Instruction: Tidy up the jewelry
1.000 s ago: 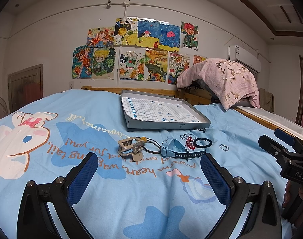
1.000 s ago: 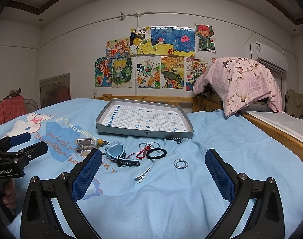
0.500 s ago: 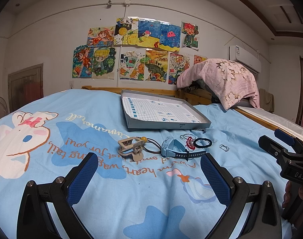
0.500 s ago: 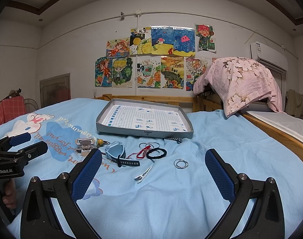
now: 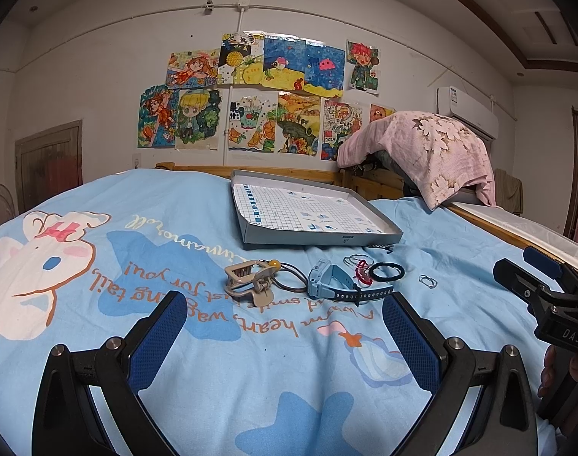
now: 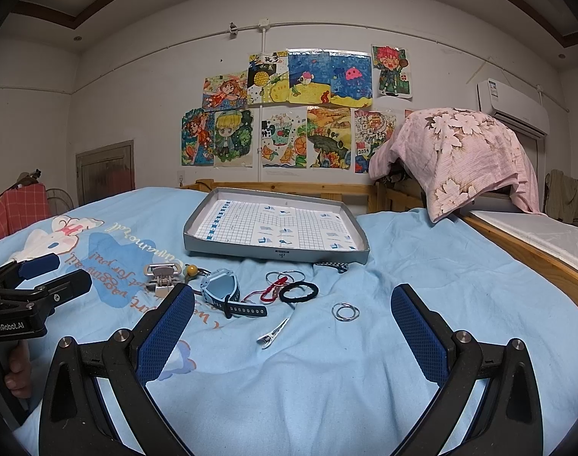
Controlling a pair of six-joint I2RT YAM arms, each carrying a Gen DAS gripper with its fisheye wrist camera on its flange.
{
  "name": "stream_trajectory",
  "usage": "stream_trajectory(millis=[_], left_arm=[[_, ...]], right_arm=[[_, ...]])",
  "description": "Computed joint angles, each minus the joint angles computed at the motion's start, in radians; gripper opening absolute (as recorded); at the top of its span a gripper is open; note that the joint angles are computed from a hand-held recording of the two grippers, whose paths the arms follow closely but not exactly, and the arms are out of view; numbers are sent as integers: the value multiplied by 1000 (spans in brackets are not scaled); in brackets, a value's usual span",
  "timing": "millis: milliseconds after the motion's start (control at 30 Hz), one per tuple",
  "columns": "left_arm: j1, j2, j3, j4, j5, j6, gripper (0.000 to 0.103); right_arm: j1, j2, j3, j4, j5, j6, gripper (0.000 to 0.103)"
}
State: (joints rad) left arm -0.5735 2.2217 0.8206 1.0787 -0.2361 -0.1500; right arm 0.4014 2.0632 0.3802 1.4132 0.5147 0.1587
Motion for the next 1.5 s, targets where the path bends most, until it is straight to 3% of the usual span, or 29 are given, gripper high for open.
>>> stream_trajectory(millis=[500, 800, 1133, 1367, 1500], left_arm=[[0, -2, 1, -6, 1, -4, 103], [5, -6, 18, -55, 4, -18, 103], [74, -14, 166, -325, 90, -95, 103], [156, 57, 400, -569, 181, -86, 103], [186, 131, 558, -684, 201, -43, 103]], right_arm=[[2, 6, 12, -13, -4, 4, 102], [-42, -19, 15, -69, -86, 34, 102], [-133, -23, 100, -163, -244, 43, 102], [-200, 11, 326, -402, -409, 35, 102], [-220, 84, 532, -588, -500, -29, 102]])
